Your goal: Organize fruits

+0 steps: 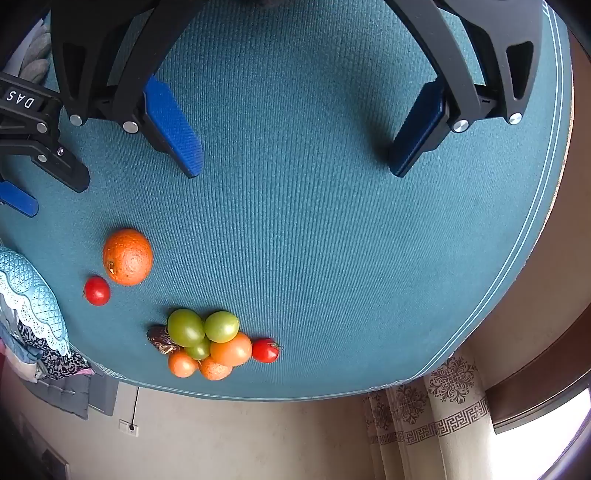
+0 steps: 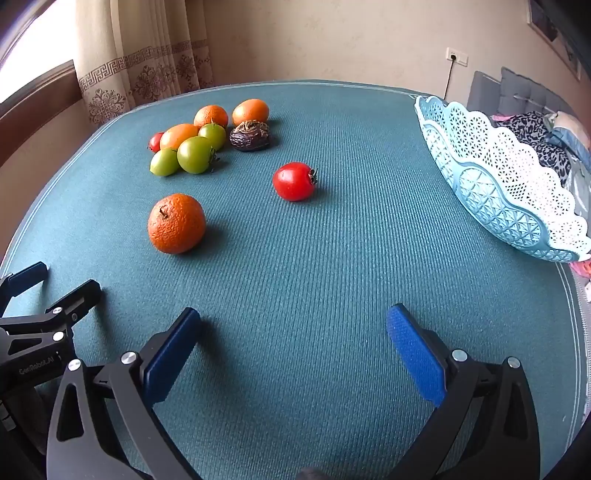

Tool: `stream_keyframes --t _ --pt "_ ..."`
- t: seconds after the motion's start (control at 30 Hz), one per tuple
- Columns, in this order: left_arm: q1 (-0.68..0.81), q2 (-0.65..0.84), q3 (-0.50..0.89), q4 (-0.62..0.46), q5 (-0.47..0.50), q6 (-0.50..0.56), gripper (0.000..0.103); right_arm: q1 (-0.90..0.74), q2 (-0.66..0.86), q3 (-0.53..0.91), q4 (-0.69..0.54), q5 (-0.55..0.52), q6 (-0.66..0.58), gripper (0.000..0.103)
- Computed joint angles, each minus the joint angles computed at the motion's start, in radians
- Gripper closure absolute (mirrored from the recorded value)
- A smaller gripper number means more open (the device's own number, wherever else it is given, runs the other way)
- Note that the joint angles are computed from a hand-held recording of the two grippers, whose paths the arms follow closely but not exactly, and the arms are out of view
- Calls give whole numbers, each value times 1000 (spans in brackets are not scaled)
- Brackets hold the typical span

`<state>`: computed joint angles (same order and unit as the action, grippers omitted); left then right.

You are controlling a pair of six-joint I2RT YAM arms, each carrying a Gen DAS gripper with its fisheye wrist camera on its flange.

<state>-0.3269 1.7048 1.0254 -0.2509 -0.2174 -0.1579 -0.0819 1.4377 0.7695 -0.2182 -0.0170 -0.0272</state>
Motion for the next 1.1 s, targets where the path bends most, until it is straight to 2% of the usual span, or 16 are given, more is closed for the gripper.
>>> stream_keyframes --t 0.1,0.13,0.37,0.7,1.1 --pt "2 2 2 4 2 -1 2 2 -7 -1 -9 10 -6 5" --pt "2 4 4 5 3 -2 2 -10 10 13 -18 -22 -16 5" --pt "-5 -1 -8 17 -5 -2 2 -41 16 13 -25 -70 -67 5" --pt "-7 -4 -8 15 -10 -2 2 -28 -26 -13 -35 -50 -63 5" --pt "-6 -4 -10 19 -8 -2 2 -49 -16 5 -58 -76 -97 5"
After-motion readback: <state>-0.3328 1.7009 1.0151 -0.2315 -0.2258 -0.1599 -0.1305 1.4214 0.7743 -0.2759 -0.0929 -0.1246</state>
